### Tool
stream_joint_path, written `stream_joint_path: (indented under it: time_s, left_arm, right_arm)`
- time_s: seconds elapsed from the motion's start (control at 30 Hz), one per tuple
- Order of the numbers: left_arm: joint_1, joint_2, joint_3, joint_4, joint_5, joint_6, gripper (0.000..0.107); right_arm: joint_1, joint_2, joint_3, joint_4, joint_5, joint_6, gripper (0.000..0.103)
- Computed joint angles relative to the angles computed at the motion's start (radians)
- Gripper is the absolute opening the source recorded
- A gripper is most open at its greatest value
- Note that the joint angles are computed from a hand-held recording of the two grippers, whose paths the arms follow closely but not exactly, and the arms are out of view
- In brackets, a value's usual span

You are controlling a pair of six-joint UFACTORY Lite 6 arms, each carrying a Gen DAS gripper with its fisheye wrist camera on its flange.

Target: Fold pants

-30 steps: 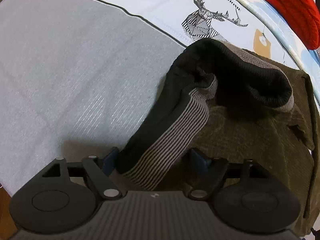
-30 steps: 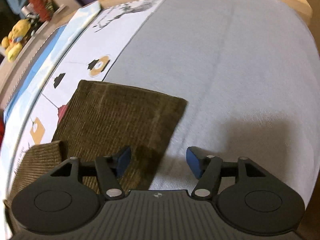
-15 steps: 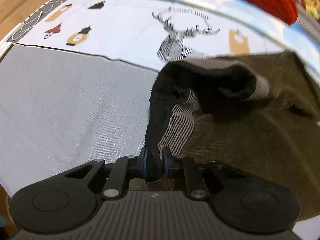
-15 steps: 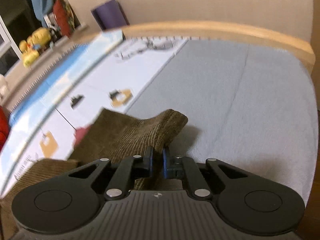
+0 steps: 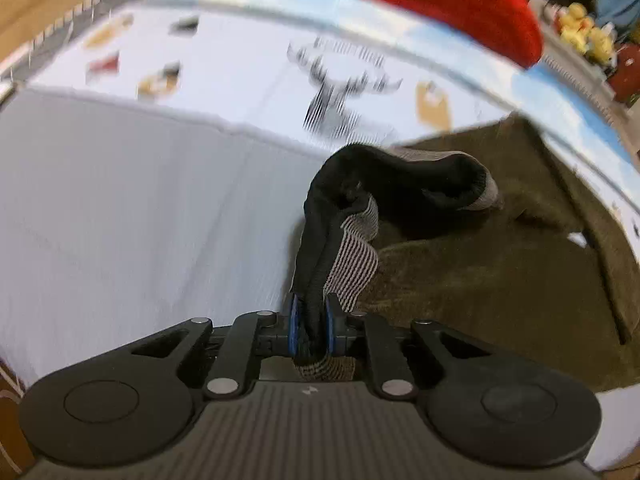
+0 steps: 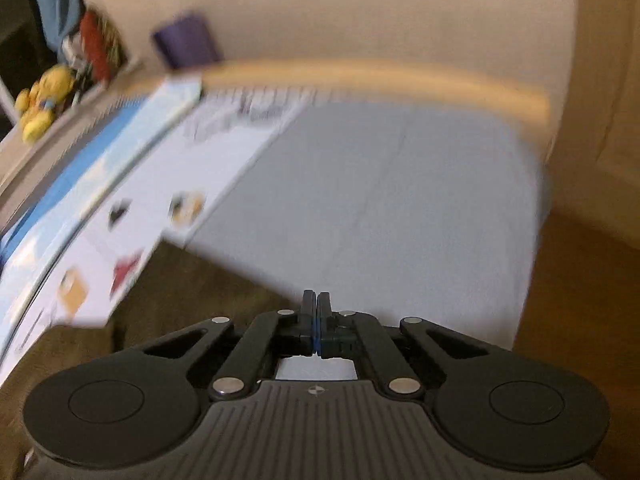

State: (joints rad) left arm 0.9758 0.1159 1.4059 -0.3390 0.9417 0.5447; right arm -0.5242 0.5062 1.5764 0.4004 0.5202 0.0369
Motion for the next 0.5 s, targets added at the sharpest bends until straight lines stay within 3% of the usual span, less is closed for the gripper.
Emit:
stream_joint_path:
  time_s: [0.13,0.2,0.23,0.27,0.5]
  left_arm:
    - [-0.033,0.057,0.039,0.072,0.001,-0.076,0.024]
    - [-0.039,0.080,0.060,0.048,0.005,-0.085,0.045]
    - [-0.042,0.095,0.073,0.041,0.017,-0.095,0.052]
    - [-0.053,0.115,0.085,0.052,0.021,-0.115,0.061]
    - [-0.115,0.178,0.068,0.184,-0.053,-0.181,0.066]
  right_arm:
    - [0.005,0.075,0.063,0.140,0.100,-0.129,0.008]
    - [0.036,0.116,0.105,0.149,0.109,-0.140,0.044]
    - [0.054,0.131,0.116,0.143,0.102,-0.129,0.051]
    - [0.068,0.157,0.146,0.133,0.106,-0.114,0.055]
    - [0.168,0.356,0.360,-0.076,0.178,0.139,0.057]
